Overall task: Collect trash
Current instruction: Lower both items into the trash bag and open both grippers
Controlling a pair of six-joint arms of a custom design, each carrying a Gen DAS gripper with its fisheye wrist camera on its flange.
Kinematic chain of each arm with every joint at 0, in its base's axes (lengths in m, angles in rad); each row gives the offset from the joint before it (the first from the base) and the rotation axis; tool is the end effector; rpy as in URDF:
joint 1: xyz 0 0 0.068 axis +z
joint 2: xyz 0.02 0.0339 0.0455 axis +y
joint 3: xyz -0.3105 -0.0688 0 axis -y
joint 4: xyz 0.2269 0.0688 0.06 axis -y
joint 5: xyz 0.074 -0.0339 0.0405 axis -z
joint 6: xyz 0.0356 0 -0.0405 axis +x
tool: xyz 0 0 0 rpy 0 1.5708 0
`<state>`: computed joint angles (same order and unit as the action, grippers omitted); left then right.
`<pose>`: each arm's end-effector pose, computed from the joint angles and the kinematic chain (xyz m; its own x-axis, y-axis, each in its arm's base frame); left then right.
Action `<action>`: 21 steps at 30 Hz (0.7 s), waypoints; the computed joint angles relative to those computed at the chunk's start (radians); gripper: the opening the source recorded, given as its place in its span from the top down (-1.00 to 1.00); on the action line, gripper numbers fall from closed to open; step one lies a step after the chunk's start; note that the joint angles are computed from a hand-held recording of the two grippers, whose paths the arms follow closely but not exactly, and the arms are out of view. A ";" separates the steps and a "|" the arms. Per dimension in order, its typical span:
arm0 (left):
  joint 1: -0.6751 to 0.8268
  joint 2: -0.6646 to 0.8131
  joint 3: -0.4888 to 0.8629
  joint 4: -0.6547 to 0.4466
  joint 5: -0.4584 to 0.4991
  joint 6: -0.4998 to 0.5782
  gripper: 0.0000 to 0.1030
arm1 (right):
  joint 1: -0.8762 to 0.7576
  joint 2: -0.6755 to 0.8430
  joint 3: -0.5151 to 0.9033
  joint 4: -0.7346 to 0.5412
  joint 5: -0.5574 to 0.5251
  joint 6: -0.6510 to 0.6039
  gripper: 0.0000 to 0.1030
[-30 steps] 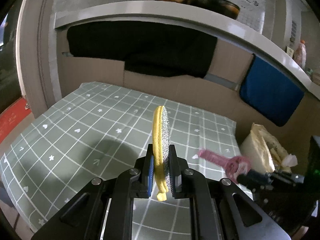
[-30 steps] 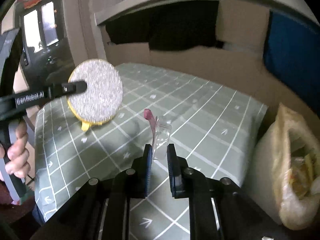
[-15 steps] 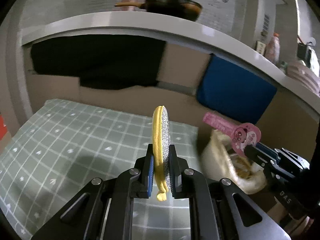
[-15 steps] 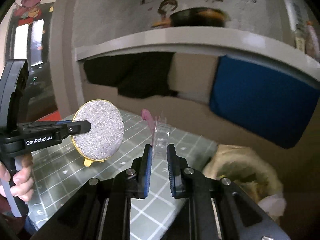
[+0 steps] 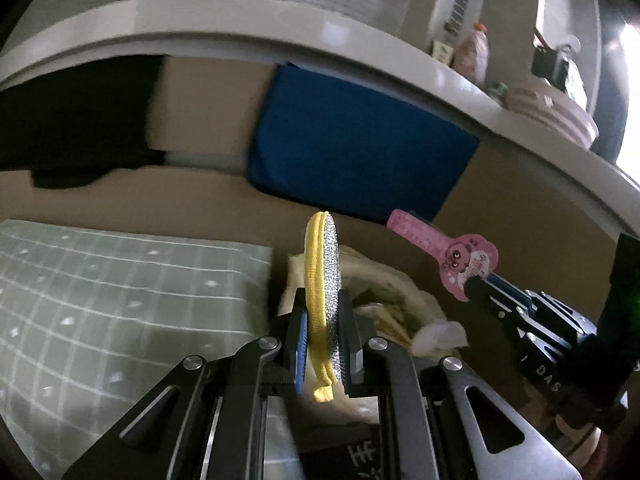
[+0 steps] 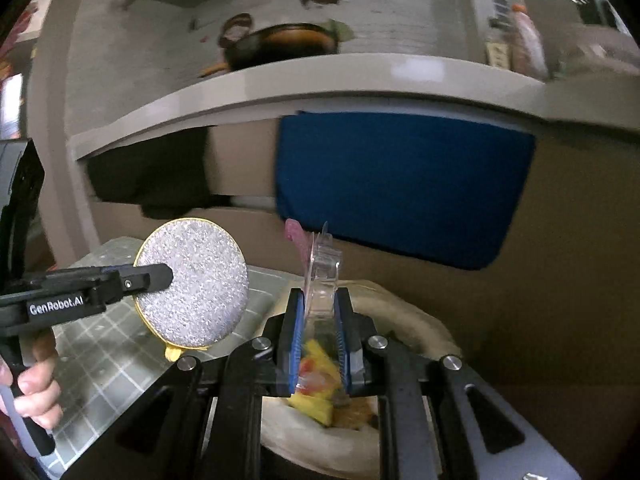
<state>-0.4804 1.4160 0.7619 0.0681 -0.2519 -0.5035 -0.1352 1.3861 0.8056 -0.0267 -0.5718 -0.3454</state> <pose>0.2516 -0.1211 0.2699 -0.5567 -0.2368 -0.7963 -0.0059 0.9596 -0.2813 0.2711 -0.0174 0.2851 -0.4213 -0.2300 -0.8773 -0.4991 0.8664 0.0125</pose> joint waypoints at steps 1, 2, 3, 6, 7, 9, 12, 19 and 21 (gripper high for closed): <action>-0.001 0.038 0.018 0.015 0.018 0.001 0.74 | -0.015 0.014 0.005 0.003 -0.002 -0.004 0.73; 0.000 0.061 0.030 0.021 0.029 0.003 0.74 | -0.033 0.029 0.010 0.006 -0.004 -0.009 0.73; -0.001 0.094 0.045 0.031 0.040 0.006 0.74 | -0.051 0.041 0.014 0.005 -0.010 -0.016 0.73; 0.003 0.166 0.075 0.052 0.073 0.002 0.74 | -0.082 0.091 0.029 0.017 -0.010 -0.020 0.73; 0.010 0.195 0.087 0.060 0.093 -0.001 0.74 | -0.086 0.107 0.033 0.020 -0.008 -0.019 0.73; 0.020 0.241 0.102 0.077 0.122 -0.012 0.74 | -0.103 0.138 0.036 0.025 -0.011 -0.022 0.73; 0.045 0.317 0.128 0.084 0.182 -0.033 0.74 | -0.107 0.191 0.044 0.026 -0.007 -0.026 0.73; 0.079 0.423 0.147 0.097 0.253 -0.038 0.74 | -0.095 0.297 0.066 0.027 0.013 -0.017 0.73; 0.086 0.429 0.144 0.103 0.268 -0.037 0.74 | -0.092 0.318 0.073 0.023 0.014 -0.010 0.73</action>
<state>-0.3946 1.8448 0.9061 0.1707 0.0158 -0.5401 -0.2268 1.7040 0.8781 -0.0034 -0.5574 -0.3557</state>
